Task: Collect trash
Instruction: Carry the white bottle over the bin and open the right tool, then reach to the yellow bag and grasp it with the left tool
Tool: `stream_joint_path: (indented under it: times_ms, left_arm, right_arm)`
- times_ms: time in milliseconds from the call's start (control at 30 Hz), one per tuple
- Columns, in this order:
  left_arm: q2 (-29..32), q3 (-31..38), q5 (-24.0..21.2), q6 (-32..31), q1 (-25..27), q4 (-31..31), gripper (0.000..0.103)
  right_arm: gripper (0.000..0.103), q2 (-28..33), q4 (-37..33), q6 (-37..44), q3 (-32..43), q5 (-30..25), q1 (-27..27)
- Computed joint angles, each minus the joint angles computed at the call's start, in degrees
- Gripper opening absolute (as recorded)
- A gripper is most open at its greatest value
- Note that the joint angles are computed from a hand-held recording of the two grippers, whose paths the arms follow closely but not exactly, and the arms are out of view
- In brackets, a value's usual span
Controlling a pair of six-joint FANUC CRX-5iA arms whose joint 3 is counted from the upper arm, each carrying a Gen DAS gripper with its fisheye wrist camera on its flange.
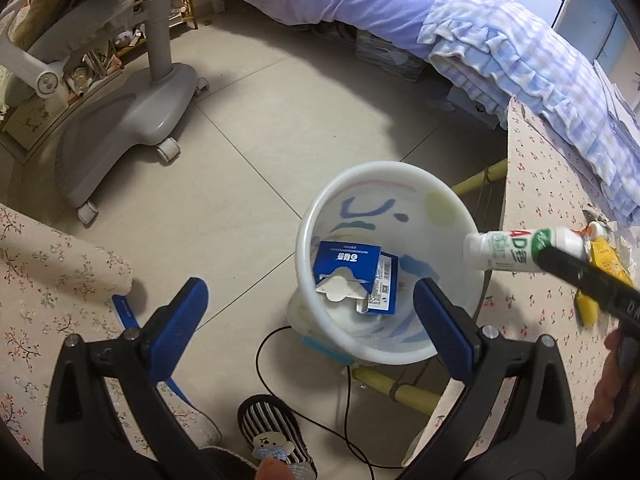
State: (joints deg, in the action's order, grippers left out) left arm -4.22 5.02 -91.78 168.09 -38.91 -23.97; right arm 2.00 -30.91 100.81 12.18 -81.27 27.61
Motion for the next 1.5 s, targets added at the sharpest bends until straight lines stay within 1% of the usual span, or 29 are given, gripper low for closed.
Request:
stream_joint_path:
  times_ms: [33, 100, 200, 367, 500, 667, 733, 933, 1000, 1233, 1333, 1500]
  left_arm:
    - [-0.11, -0.17, 0.14, 0.03, 0.12, 0.15, 0.102]
    - [-0.37, -0.46, 0.34, 0.33, 0.07, 0.32, 0.102]
    - [-0.61, -0.64, 0.43, 0.62, -0.06, 0.28, 0.102]
    - [-0.28, -0.05, 0.99, 0.57, -0.46, 0.2, 0.102]
    - [0.51, 0.97, 2.27, -0.29, -0.9, 0.58, 0.102]
    - [2.27, 2.81, 3.47, -1.44, -1.38, 1.01, 0.102]
    - [3.21, 3.7, 3.9, -1.86, -1.54, 1.35, 0.102]
    - [8.12, 8.78, 4.63, -4.43, -2.68, 1.73, 0.102]
    - [9.9, 10.72, 5.71, -6.01, -3.07, 1.94, 0.102]
    - [15.49, 16.5, 9.34, -11.46, -3.6, 3.58, 0.102]
    - [18.13, 19.13, 10.89, -13.77, -3.52, 4.95, 0.102]
    - [22.46, 23.83, 13.34, -16.37, -3.45, 7.14, 0.102]
  right_arm:
    - [0.056, 0.34, -0.28, -0.46, 0.24, 0.01, -0.03]
    - [0.07, 0.56, 0.65, -1.97, 0.36, 0.53, 0.37]
    - [0.071, 0.08, 1.89, -2.46, 0.2, 1.19, 0.31]
    - [0.075, -1.98, 5.77, -1.41, -1.31, 2.35, -0.5]
    - [0.079, -3.92, 8.68, 0.35, -2.96, 3.57, -2.42]
    - [0.08, -5.16, 10.45, 1.57, -3.64, 3.68, -6.6]
    - [0.082, -5.76, 10.58, 2.6, -3.82, 4.19, -8.89]
    - [0.084, -6.93, 12.31, 4.6, -4.7, 7.93, -14.52]
    - [0.084, -7.02, 13.16, 5.4, -4.74, 8.73, -16.15]
    - [0.085, -3.49, 10.88, 6.19, 0.14, 8.14, -25.61]
    - [0.085, -1.64, 11.95, 5.15, 1.43, 8.04, -28.07]
    - [0.085, 1.34, 11.4, 5.18, 3.92, 6.58, -32.06]
